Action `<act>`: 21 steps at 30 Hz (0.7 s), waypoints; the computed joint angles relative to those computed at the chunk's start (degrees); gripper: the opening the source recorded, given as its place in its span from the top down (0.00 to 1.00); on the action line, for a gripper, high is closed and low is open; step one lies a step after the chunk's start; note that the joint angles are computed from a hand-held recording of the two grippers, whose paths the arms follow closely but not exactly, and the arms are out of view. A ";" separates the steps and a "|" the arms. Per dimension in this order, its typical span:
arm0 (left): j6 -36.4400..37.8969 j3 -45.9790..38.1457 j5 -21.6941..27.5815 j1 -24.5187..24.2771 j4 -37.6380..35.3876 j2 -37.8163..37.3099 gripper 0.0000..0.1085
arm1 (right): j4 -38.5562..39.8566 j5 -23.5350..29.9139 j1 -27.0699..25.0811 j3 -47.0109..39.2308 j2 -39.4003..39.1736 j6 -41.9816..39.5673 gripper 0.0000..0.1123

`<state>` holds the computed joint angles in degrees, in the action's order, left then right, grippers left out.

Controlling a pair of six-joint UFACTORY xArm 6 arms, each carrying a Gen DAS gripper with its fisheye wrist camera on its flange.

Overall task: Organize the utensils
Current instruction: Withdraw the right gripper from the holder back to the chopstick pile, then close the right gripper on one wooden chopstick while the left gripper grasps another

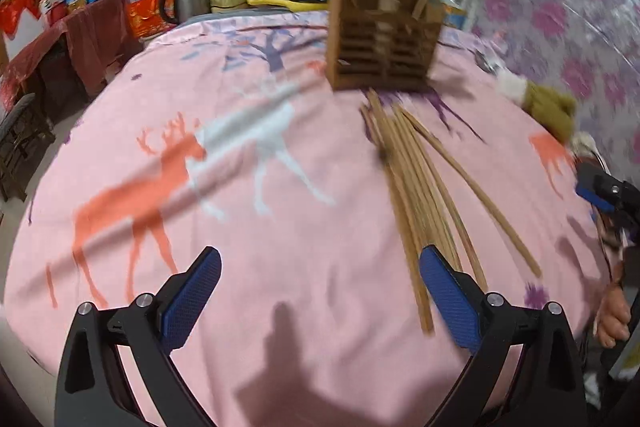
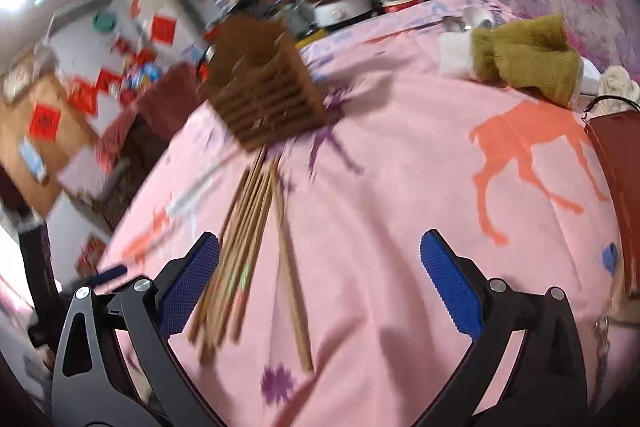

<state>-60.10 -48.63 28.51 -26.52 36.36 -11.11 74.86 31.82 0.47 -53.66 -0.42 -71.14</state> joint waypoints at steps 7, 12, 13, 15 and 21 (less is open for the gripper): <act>1.02 3.01 -4.82 -2.48 -1.80 1.60 0.10 | -2.71 -7.41 4.58 8.36 -4.24 -6.43 0.14; 0.71 1.64 -3.59 -3.71 -0.03 4.18 0.10 | -3.57 -6.17 3.55 7.72 -3.20 -4.36 0.19; 0.26 1.23 -3.06 -3.83 0.96 4.68 0.12 | -4.00 -6.07 3.72 7.71 -3.03 -4.34 0.20; -3.17 0.01 -0.64 -4.35 6.70 5.86 0.16 | -5.05 -6.02 4.15 7.42 -2.63 -4.26 0.25; -8.39 1.01 3.86 0.15 10.10 3.75 0.25 | -3.70 -8.30 5.83 7.36 -2.55 -7.35 0.33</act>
